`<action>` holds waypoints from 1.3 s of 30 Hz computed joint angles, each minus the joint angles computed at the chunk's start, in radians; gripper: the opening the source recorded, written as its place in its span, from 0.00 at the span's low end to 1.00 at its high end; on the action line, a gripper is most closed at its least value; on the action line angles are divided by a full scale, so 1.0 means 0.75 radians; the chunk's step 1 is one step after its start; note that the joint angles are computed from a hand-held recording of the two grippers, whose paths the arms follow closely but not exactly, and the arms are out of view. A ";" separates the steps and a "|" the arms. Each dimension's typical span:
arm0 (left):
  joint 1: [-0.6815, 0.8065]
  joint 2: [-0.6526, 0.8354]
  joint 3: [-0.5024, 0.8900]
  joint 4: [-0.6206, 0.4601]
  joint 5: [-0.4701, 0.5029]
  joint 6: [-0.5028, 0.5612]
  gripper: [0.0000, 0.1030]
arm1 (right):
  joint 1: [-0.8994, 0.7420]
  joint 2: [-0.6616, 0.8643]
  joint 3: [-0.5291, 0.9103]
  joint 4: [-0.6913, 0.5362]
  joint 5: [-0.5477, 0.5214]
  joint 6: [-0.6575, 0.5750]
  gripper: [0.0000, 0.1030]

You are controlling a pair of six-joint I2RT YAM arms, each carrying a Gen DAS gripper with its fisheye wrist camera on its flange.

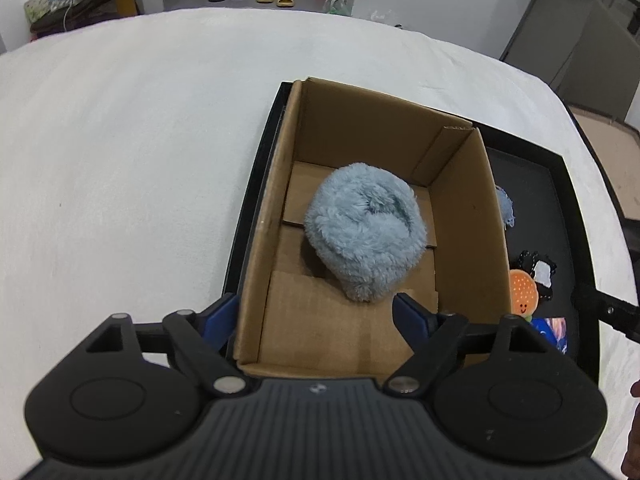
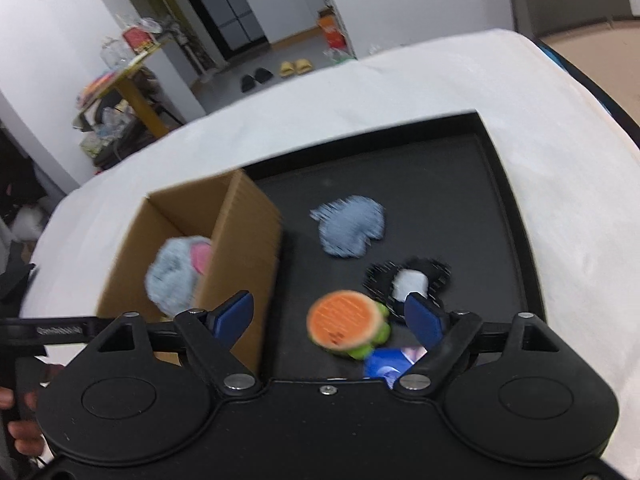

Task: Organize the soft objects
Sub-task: 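Move the right gripper to the blue tissue pack and grasp it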

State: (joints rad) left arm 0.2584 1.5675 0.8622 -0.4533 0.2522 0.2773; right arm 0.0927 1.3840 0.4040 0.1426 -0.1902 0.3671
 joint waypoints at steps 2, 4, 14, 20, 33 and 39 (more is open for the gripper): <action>-0.006 -0.001 -0.004 0.011 -0.006 0.004 0.82 | -0.018 0.021 -0.023 0.018 0.007 -0.002 0.85; -0.009 0.000 -0.006 0.019 -0.009 0.011 0.82 | -0.034 0.029 -0.038 0.025 -0.001 0.000 0.87; -0.025 -0.009 -0.045 0.042 -0.054 0.025 0.82 | -0.046 0.134 -0.137 0.105 0.041 -0.040 0.95; -0.036 -0.037 -0.074 0.050 -0.076 0.034 0.82 | -0.029 0.224 -0.197 0.237 0.072 -0.029 0.95; -0.059 -0.043 -0.079 0.056 -0.113 0.022 0.82 | 0.074 0.260 -0.268 0.363 0.192 -0.072 0.69; -0.049 -0.056 -0.079 0.050 -0.105 0.029 0.82 | 0.073 0.187 -0.278 0.326 0.188 -0.073 0.69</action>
